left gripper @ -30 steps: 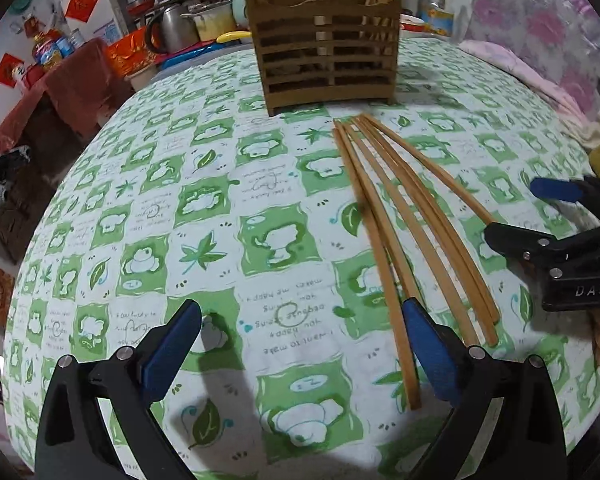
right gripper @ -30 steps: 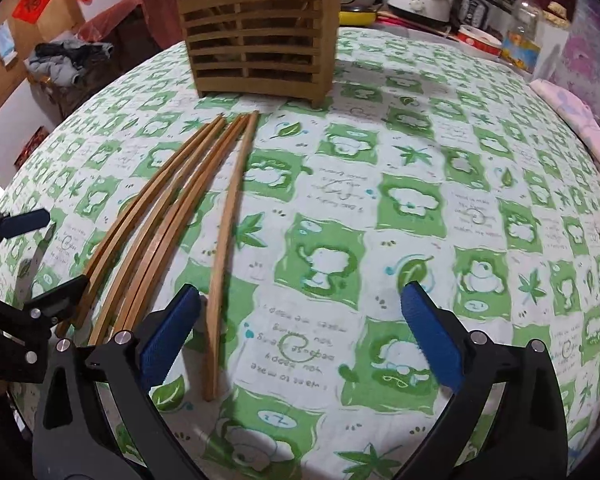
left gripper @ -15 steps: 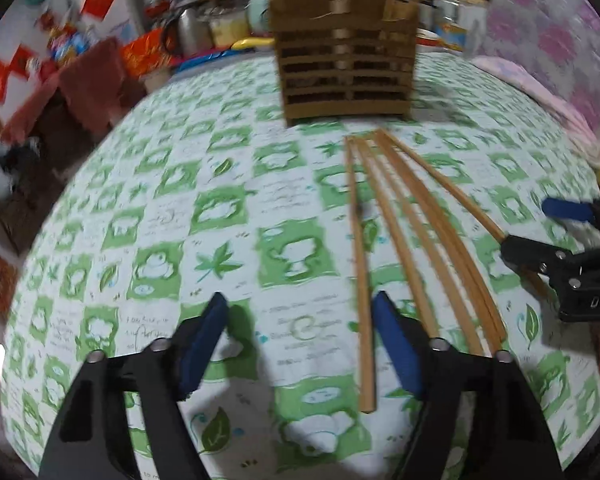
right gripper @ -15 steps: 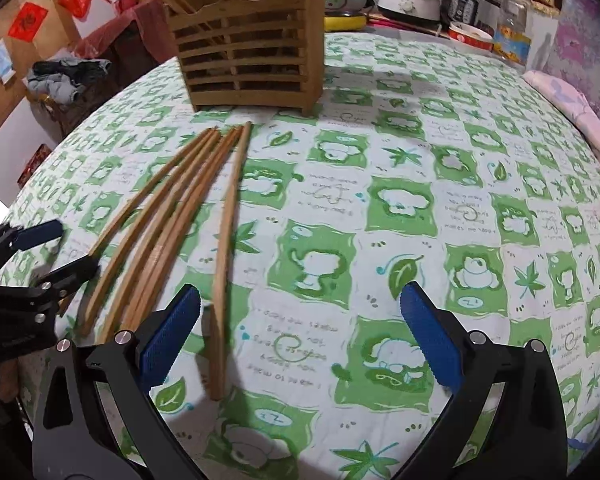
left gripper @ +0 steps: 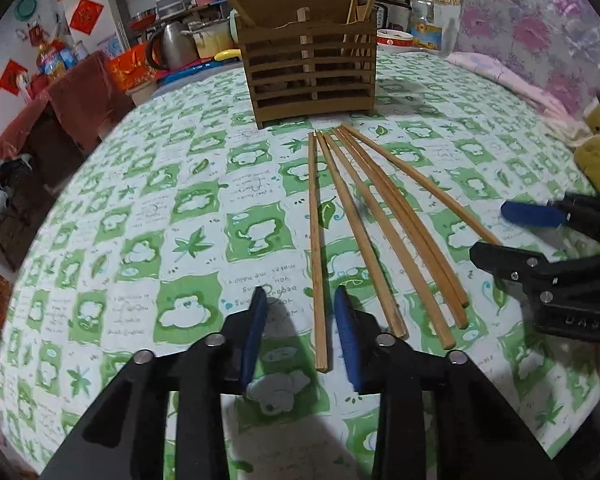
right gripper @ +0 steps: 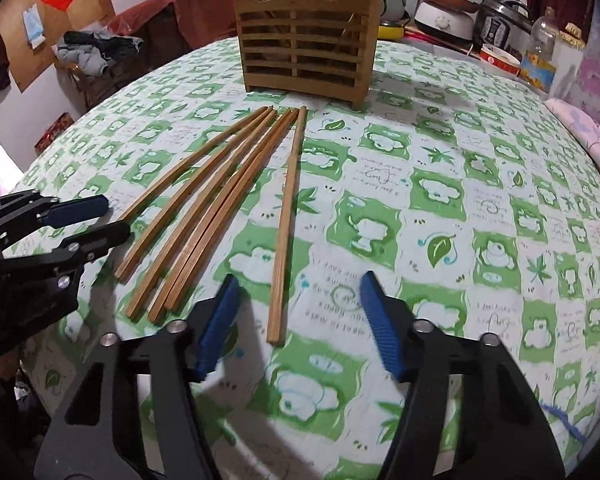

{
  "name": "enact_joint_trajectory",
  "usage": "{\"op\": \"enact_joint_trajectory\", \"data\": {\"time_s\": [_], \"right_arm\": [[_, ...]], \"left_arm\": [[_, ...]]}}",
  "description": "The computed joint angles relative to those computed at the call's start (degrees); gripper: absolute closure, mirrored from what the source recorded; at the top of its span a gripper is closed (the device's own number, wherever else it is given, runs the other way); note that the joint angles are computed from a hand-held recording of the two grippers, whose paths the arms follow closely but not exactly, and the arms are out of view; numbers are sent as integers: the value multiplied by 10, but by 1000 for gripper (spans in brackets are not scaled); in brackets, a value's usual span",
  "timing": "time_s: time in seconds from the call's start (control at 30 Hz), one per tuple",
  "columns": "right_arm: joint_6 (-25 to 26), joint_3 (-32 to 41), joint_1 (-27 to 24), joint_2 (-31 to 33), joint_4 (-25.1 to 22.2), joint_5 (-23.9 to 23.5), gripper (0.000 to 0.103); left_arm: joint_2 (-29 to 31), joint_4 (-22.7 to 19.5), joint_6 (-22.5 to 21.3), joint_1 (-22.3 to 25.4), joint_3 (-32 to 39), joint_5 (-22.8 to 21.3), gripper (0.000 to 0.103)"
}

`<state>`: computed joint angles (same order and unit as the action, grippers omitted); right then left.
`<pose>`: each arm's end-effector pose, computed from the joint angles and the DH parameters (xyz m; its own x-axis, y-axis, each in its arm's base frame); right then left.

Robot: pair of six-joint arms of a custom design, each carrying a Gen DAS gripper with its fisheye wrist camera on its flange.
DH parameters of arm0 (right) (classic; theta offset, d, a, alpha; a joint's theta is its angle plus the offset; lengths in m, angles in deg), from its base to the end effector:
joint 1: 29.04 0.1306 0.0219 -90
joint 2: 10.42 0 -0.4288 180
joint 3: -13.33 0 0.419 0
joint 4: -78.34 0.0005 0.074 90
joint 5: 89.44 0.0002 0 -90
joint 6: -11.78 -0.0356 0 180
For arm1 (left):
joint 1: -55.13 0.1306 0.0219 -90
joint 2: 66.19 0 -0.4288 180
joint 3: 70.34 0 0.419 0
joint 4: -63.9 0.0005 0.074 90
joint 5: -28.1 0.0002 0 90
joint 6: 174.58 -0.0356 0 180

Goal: Organize utensils
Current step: 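Close the left gripper on a chopstick while the right gripper closes on another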

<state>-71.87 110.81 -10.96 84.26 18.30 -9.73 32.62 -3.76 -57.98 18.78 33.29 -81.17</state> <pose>0.5060 0.1714 0.4866 -0.7506 -0.3595 -0.5544 -0.4832 0.8709 0.0894 0.4529 -0.3193 0.4937 -0.8370 0.0911 -0.5396 0.0709 0.9958 0.0582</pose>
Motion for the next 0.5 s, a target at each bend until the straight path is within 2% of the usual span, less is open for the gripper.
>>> {"op": "enact_joint_trajectory", "data": {"time_s": [0.03,0.07,0.13,0.2,0.27,0.47,0.5], "right_arm": [[9,-9,1,-8,7,-11,68],[12,-14,5,-12,12,-5,76],[12,-13,2,-12,9,-20,85],[7,-11,-2,-10,7,-32,86],[-2,-11,-5,-9,8,-37,95],[-10,-14,-8,-12,14,-42,96],[-12,-16,-9,-13,19,-45,96]], "left_arm": [[-3,5,3,0,-3,7,79],[-4,8,4,-2,-5,9,82],[-4,12,5,-7,-6,5,90],[-2,11,5,-13,-4,-5,93],[-1,10,8,-16,-4,-11,93],[-7,22,20,-14,-13,-8,93],[-11,28,25,-12,-17,0,97]]}}
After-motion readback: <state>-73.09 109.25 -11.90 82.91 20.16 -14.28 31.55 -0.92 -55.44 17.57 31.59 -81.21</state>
